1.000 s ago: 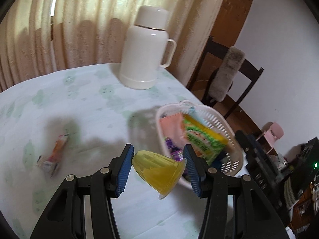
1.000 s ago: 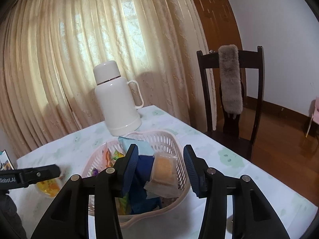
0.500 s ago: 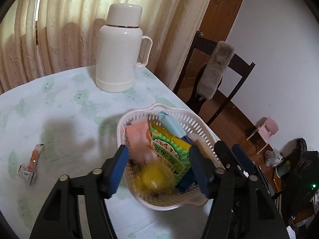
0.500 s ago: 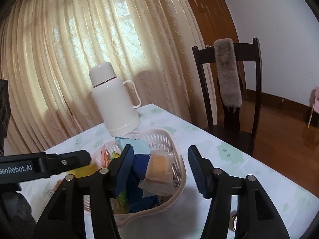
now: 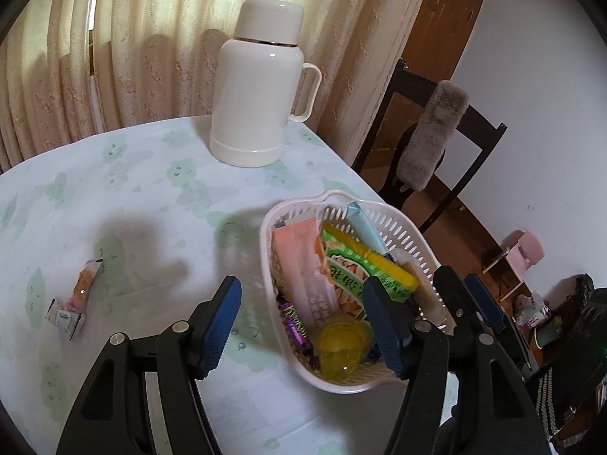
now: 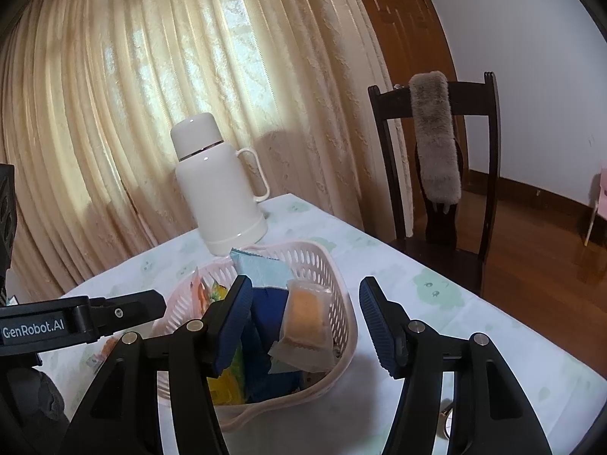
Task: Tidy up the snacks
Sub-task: 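Carry the yellow jelly cup into the basket and open the left gripper, then move the left gripper to the white-and-blue snack pack and grasp it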
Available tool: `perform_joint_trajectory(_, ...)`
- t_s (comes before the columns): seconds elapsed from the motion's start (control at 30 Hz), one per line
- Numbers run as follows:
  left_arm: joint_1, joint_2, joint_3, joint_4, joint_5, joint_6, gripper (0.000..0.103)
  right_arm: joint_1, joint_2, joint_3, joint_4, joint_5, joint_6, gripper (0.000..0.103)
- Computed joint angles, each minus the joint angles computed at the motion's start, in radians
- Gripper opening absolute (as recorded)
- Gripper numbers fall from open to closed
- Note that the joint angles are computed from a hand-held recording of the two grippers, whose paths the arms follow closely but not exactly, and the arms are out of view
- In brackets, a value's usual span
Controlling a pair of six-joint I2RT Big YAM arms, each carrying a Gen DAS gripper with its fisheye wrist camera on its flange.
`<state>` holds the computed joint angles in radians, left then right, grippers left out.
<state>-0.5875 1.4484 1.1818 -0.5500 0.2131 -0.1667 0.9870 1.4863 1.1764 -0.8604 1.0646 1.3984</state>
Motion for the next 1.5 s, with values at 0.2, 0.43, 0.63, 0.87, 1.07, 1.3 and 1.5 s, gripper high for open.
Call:
perform_joint_trajectory(0.2, 0.011, -0.010, -0.017, 0.006, -0.026, 0.000, 0.063, 0.005, 0.010, 0.013, -0.005, 0.012, -0.023, 0.060)
perform_joint_trajectory(0.43, 0.025, -0.026, -0.041, 0.020, -0.068, 0.005, 0.063, 0.012, 0.030, 0.033, 0.001, 0.023, -0.072, 0.061)
perform_joint_trajectory(0.63, 0.037, -0.037, -0.061, 0.034, -0.130, 0.015, 0.063, 0.025, 0.045, 0.050, 0.010, 0.059, -0.118, 0.062)
perform_joint_trajectory(0.87, 0.046, -0.051, -0.090, 0.055, -0.203, 0.036, 0.063, 0.039, 0.066, 0.071, 0.011, 0.090, -0.158, 0.065)
perform_joint_trajectory(1.07, 0.074, -0.066, -0.113, 0.064, -0.198, 0.035, 0.063, 0.045, 0.087, 0.093, -0.003, 0.100, -0.181, 0.065)
perform_joint_trajectory(1.3, 0.115, -0.086, -0.136, 0.069, -0.192, 0.029, 0.063, 0.051, 0.110, 0.119, -0.027, 0.116, -0.199, 0.066)
perform_joint_trajectory(1.5, 0.165, -0.110, -0.165, 0.082, -0.192, 0.044, 0.063, 0.061, 0.134, 0.150, -0.014, 0.118, -0.272, 0.066)
